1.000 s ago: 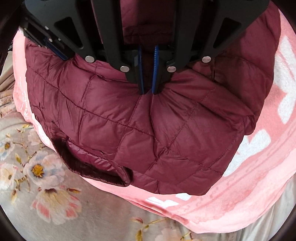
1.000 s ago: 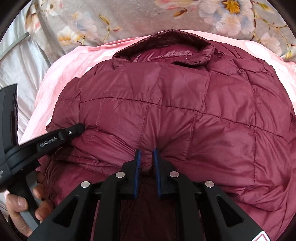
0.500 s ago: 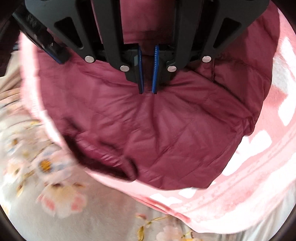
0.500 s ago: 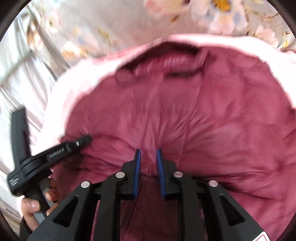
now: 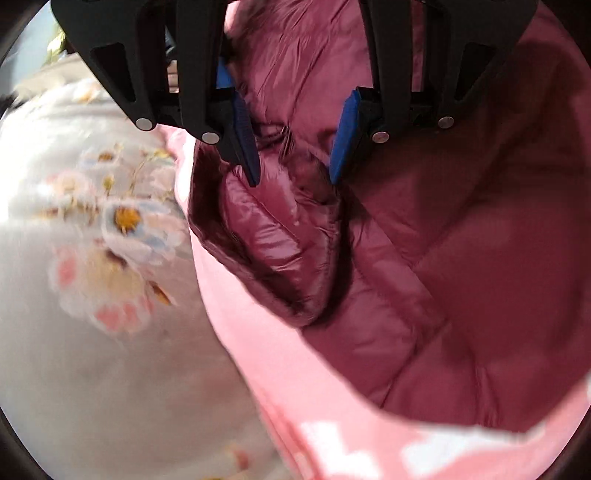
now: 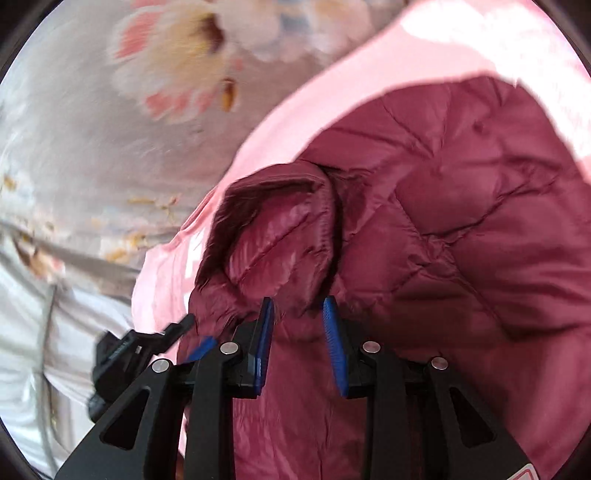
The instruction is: Fold large clothes
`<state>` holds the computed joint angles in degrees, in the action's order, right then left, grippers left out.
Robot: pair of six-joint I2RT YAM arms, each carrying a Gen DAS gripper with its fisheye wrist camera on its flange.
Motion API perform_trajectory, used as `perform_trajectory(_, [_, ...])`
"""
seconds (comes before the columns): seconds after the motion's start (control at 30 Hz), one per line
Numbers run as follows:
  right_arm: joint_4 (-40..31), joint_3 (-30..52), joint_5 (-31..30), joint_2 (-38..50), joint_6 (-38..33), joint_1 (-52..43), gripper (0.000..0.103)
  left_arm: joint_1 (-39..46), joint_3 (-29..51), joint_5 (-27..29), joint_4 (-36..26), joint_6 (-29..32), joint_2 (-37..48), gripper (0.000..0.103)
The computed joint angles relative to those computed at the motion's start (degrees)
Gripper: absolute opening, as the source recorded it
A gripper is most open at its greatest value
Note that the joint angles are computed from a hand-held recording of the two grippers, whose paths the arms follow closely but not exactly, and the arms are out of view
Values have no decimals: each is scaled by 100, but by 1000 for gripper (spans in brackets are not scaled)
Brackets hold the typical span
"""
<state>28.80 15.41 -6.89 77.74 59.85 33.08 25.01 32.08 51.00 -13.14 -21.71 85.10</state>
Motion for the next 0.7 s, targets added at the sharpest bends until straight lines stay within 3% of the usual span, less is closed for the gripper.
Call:
perform_trajectory(0.03, [193, 21, -96, 189, 24, -39, 26, -124, 24, -54, 103, -24, 101, 33])
perform_trajectory(0.07, [307, 85, -194, 368, -33, -89, 12, -189, 31, -110, 103, 54, 92, 18])
perform_trajectory(0.1, [258, 128, -176, 368, -155, -61, 7, -243, 64, -153, 15, 227, 53, 7])
perform_trajectory(0.13, [-10, 169, -61, 183, -333, 12, 7, -223, 105, -176, -182, 503, -57, 7])
perform_trajectory(0.23, [-1452, 401, 1028, -702, -1118, 507, 7, 49, 146, -301, -667, 1215, -497, 6])
perform_trajectory(0.33, [-2200, 690, 1637, -588, -1682, 814, 7, 82, -18, -706, -980, 1850, -929, 5])
perform_trajectory(0.43, [-2244, 819, 2013, -54, -1861, 1024, 7, -137, -392, -1310, -600, 2049, -1053, 5])
perform_trajectory(0.7, [-1718, 765, 2375, 586, -2053, 1109, 6, -269, -1115, -1516, 676, 2076, -1006, 6])
